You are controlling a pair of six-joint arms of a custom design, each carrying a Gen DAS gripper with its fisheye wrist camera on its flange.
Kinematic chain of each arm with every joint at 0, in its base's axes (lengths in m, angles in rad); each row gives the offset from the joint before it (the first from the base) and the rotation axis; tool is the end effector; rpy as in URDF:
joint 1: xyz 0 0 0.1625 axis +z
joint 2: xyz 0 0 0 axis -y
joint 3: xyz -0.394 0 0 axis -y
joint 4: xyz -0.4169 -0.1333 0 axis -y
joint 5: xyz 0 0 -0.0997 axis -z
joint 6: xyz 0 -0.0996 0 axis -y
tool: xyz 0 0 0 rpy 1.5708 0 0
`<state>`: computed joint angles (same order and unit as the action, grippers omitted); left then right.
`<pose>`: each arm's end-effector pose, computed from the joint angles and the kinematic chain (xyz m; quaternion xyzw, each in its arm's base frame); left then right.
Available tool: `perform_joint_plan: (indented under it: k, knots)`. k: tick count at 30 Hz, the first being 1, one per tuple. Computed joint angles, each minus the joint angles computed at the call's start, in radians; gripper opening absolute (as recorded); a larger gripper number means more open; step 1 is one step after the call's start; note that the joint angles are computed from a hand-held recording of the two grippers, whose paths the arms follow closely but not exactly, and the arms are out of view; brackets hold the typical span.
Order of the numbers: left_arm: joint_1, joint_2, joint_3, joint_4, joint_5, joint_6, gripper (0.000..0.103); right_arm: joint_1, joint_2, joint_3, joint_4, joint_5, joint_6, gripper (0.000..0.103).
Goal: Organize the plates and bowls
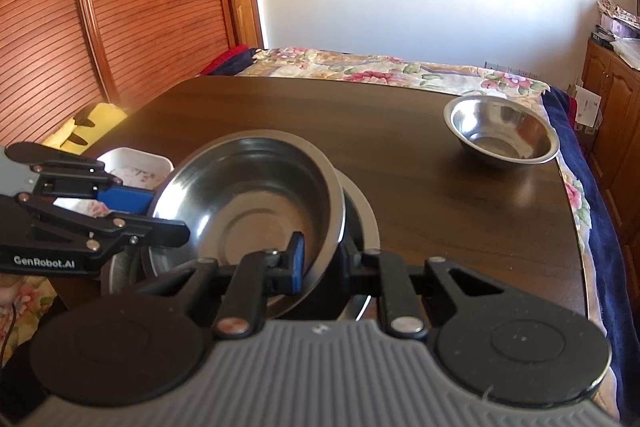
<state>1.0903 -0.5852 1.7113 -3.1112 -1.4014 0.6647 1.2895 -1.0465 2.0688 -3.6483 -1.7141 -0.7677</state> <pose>-0.1621 -0.6356 -0.0460 0.5137 0.8290 -0.1965 0.1013 -0.0382 -0.5610 0.1860 0.1725 -0.8451 0.4037 0.3050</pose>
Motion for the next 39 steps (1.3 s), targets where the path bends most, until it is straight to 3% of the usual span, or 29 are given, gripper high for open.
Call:
perform_joint_plan:
  k: [9, 21, 25, 39]
  knots:
    - [0.003, -0.007, 0.015, -0.023, -0.004, 0.012, 0.031, 0.007, 0.016, -0.006, -0.026, -0.02, -0.019, 0.012]
    - [0.004, -0.006, 0.02, -0.043, -0.006, 0.001, 0.031, 0.007, 0.024, -0.01, -0.041, -0.02, -0.031, 0.012]
    - [0.005, -0.014, 0.028, -0.061, -0.014, -0.006, 0.031, 0.011, 0.045, -0.008, -0.106, -0.018, -0.054, 0.012]
    - [-0.018, 0.017, -0.005, -0.094, -0.023, -0.003, 0.031, -0.017, 0.037, 0.009, -0.216, 0.098, -0.04, 0.012]
